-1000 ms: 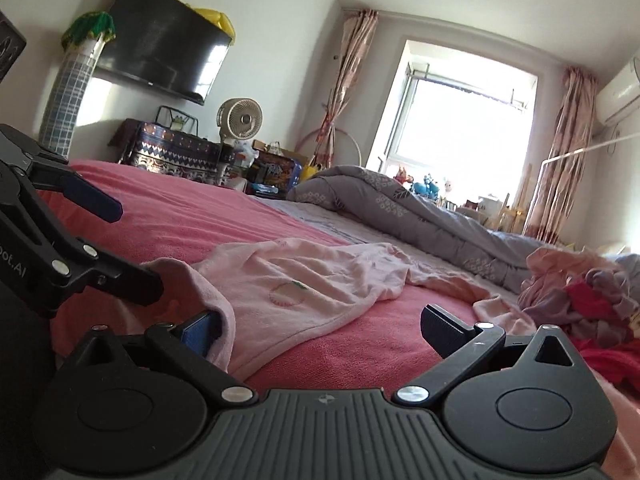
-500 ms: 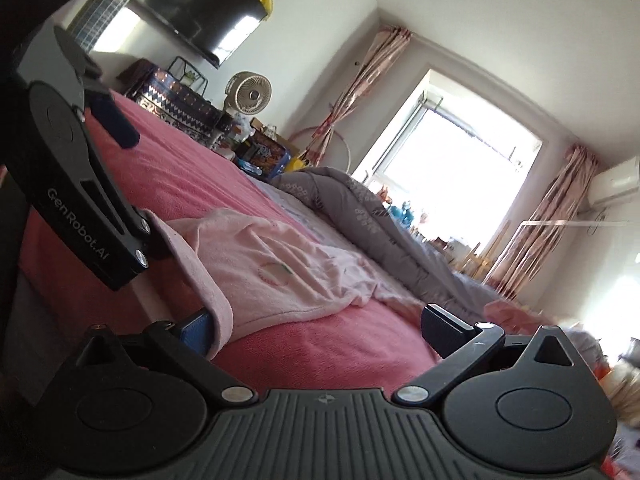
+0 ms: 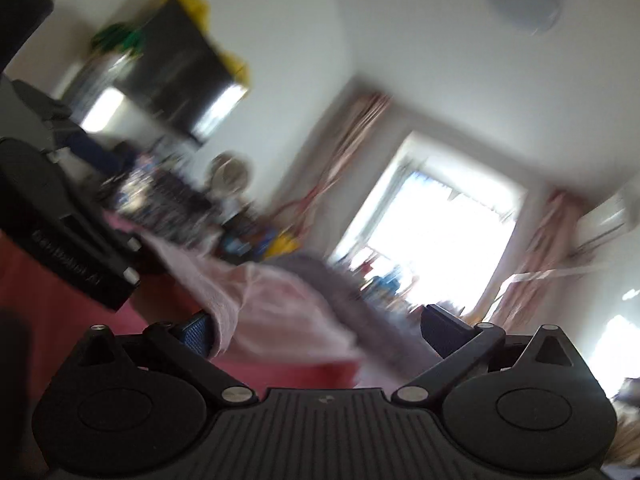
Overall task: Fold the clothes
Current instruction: 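Lift the pants leg with the left gripper, lay it down, release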
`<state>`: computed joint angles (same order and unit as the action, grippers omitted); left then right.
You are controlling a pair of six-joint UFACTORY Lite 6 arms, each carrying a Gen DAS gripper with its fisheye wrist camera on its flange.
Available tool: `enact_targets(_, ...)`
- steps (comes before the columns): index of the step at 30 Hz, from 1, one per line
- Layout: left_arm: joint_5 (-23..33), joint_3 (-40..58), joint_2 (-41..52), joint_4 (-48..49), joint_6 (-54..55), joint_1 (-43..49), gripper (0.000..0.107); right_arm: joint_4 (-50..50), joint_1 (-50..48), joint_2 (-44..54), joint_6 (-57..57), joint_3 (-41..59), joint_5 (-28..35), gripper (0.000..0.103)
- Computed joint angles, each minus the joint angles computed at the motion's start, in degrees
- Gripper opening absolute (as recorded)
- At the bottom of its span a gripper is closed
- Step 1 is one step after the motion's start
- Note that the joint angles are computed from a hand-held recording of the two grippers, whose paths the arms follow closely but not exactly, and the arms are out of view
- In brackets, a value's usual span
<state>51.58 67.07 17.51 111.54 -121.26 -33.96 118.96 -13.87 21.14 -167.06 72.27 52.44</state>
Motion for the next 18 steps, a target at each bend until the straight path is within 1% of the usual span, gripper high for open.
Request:
enact_targets(1, -2.14, -1.47, 0.39, -1.75, 0.77, 0.41, 0.103, -4.75, -0.12, 0.78, 3.85, -0.22, -2.40, 0.103)
enact_targets(3, -4.47, -3.09, 1.04, -3.80, 0.29, 0.82, 0.103, -14.52, -0.28, 2.51, 13.63, 2.04, -5.24, 0.102)
enact_targets(5, -6.69, -4.47, 1.77, -5.56, -0.20, 1.29, 0.103, -21.85, -0.18, 3.71, 22.17, 5.34, -5.95, 0.103)
enact_targets(6, -6.45, -5.08, 1.70, -6.08, -0.73, 1.36, 0.103, -27.82, -0.21, 4.89, 28.17, 8.22, -5.18, 0.103)
enact_targets(8, -4.31, -5.96, 1.67, -8.54, -0.93, 1.50, 0.103, -39.76, -0.01, 7.28, 40.16, 13.35, -0.90, 0.103)
enact_targets(9, -4.21, -6.47, 1.42, -9.62, -1.48, 2.13, 0.103, -44.72, 0.23, 8.49, 45.15, 15.81, 1.59, 0.103)
enact_targets(10, -4.68, -7.55, 0.52, -10.95, -2.58, 2.95, 0.103, -48.23, 0.85, 9.21, 48.40, 17.34, 3.22, 0.103)
enact_targets(13, -8.11, -11.20, -1.81, -13.34, -6.22, 5.98, 0.103, -60.70, 1.87, 16.40, 59.51, 29.97, 12.17, 0.103)
enact_targets(15, -9.95, -13.84, -3.14, -14.56, -8.07, 7.49, 0.102, -61.35, 1.85, 19.36, 61.20, 34.03, 15.41, 0.103)
enact_targets(16, -10.12, -14.94, -3.66, -15.10, -8.04, 7.80, 0.101, -60.44, 1.62, 20.41, 61.51, 35.28, 14.89, 0.103)
enact_targets(18, -10.30, -16.94, -4.80, -15.06, -7.93, 7.69, 0.101, -58.03, 2.78, 20.42, 62.63, 36.37, 8.38, 0.103)
